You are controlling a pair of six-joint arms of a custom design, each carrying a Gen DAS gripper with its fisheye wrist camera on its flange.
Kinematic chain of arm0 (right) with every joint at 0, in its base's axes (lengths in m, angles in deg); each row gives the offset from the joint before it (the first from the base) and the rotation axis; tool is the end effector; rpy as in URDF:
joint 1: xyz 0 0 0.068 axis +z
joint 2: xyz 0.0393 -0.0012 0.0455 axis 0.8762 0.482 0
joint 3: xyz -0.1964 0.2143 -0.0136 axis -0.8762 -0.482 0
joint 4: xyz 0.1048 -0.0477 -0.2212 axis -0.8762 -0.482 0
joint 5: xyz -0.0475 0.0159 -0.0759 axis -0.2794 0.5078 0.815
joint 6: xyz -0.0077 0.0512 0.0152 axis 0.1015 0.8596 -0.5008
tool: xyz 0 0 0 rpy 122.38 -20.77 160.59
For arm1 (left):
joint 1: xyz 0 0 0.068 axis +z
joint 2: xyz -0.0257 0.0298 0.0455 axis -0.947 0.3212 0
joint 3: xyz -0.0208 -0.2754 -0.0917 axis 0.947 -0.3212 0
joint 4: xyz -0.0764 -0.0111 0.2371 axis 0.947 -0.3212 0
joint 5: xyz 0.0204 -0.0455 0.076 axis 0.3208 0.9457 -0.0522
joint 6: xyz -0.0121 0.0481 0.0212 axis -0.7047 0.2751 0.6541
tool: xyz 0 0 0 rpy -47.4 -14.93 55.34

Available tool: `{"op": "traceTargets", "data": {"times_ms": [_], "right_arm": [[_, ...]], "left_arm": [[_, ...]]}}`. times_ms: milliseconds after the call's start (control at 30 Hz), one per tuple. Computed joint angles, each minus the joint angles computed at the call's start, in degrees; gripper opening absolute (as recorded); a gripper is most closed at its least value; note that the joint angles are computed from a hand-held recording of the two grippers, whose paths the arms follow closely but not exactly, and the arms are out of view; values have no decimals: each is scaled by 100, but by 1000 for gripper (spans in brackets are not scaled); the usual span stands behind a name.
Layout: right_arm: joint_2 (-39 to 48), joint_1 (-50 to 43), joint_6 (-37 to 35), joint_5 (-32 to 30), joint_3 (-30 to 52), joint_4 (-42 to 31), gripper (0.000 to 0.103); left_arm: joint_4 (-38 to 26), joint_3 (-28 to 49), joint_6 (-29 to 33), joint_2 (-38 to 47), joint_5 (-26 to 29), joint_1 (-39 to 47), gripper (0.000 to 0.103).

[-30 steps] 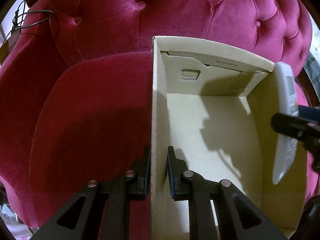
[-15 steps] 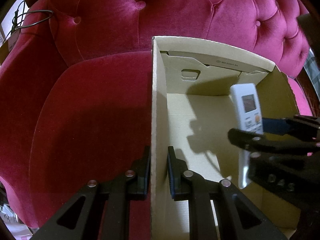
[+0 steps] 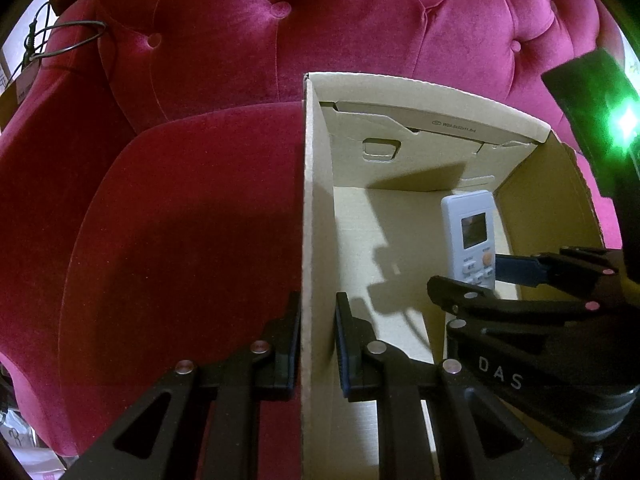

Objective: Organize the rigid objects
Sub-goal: 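Lower the remote into the box and open the right gripper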

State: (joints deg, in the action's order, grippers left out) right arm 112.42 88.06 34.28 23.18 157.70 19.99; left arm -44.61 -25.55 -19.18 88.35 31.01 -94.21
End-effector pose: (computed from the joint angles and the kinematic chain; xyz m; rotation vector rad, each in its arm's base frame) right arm 0.3170 0.1655 0.1823 -0.9990 2.7918 0.2171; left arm 0.1754 -0.0623 0.2119 -0.5401 2.6458 0.1207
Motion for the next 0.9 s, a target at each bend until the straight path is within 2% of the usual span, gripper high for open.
{"op": "traceTargets", "data": {"times_ms": [400,900], "right_arm": [[-393,-85,-75,50,-21,-36,54],[-898,-378,-153,-104,320,-465,61]], "left_arm": [[12,-3,82,0,25,80,16],[-10,45,61,99,-34,48,16]]}}
